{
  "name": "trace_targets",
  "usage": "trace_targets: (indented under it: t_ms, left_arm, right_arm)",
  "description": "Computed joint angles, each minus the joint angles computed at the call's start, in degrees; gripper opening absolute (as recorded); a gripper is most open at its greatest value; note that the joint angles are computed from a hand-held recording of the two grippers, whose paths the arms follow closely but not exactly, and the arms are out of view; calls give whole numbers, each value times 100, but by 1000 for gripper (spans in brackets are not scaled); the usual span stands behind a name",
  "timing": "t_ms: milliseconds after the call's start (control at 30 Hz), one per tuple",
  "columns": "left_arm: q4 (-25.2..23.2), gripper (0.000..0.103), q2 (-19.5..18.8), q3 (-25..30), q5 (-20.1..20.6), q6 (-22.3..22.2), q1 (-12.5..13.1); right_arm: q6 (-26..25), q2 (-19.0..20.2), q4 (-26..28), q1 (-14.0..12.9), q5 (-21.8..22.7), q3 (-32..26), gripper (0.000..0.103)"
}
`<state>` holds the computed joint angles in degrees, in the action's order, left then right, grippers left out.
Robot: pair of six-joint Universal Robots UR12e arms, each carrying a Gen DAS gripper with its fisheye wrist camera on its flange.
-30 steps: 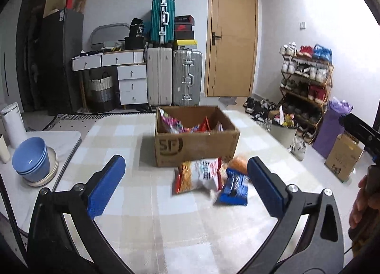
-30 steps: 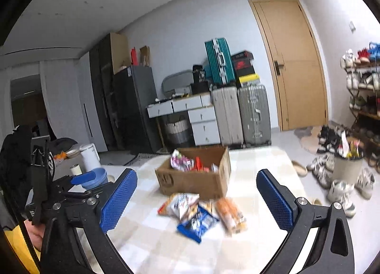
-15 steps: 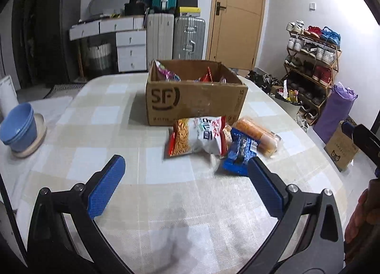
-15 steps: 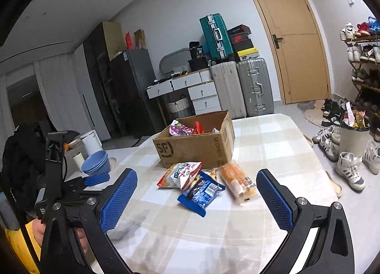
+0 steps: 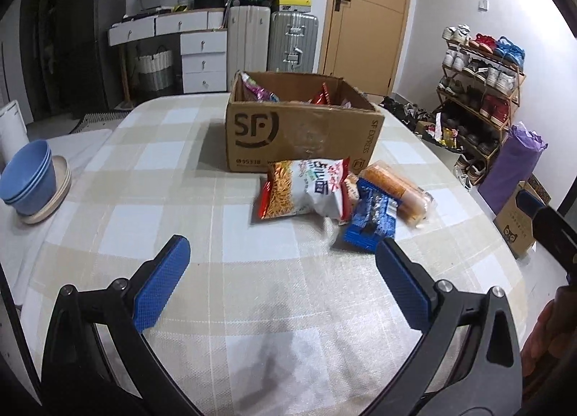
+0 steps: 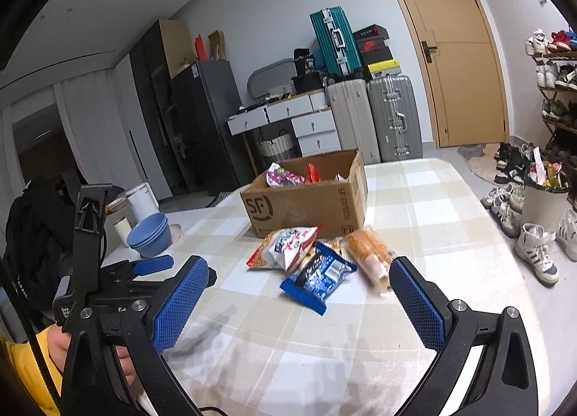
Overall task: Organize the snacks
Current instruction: 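Withdraw both tools from the box back toward the remaining snacks, then grasp the white noodle snack bag with the left tool while the right tool grasps the bread roll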
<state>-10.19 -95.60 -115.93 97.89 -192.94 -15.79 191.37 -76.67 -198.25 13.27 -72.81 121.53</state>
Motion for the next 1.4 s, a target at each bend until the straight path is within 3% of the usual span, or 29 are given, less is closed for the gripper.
trace_targets:
  t_ms: [400,600,667,733,833,967,1067,1167,1200,1400]
  left_arm:
    - [-689,103,-396,330,-311,-209,186]
    - [-847,103,-762,859,-811,-320,362]
    - [-842,103,-913,1059,-748,-383,358]
    - [-1195,103,-1100,1341,-935,-238,391]
    - [-1523,102,-1329,1621,-1056,-371,425]
    - [-1715,100,-1568,1875,-1191,-326,441]
    - [-1785,89,-1661,1914,-1453,-403,497]
    - [-1568,65,-1706,1900,-1314,-237,475]
    - [-1523,59,-1716,1893,-1441,-237,502]
    - [-1354,50,-1732,1850,-1774,-283,611]
  right_arm:
    - [92,348,476,-115,213,-204,102]
    - [167,488,552,-215,362,-326,102]
    - [191,521,566,-238,385,-353,102]
    - [228,554,568,-271,441,-378,102]
    - [255,579,592,-314,494,-396,102]
    - [374,622,645,-379,638,-441,102]
    - [325,643,718,-397,655,-494,102]
    - [186,637,894,-392,644,-577,102]
    - [127,640,939,-383,615,-618,102]
    - [-267,755,1522,-396,540,-1039,102]
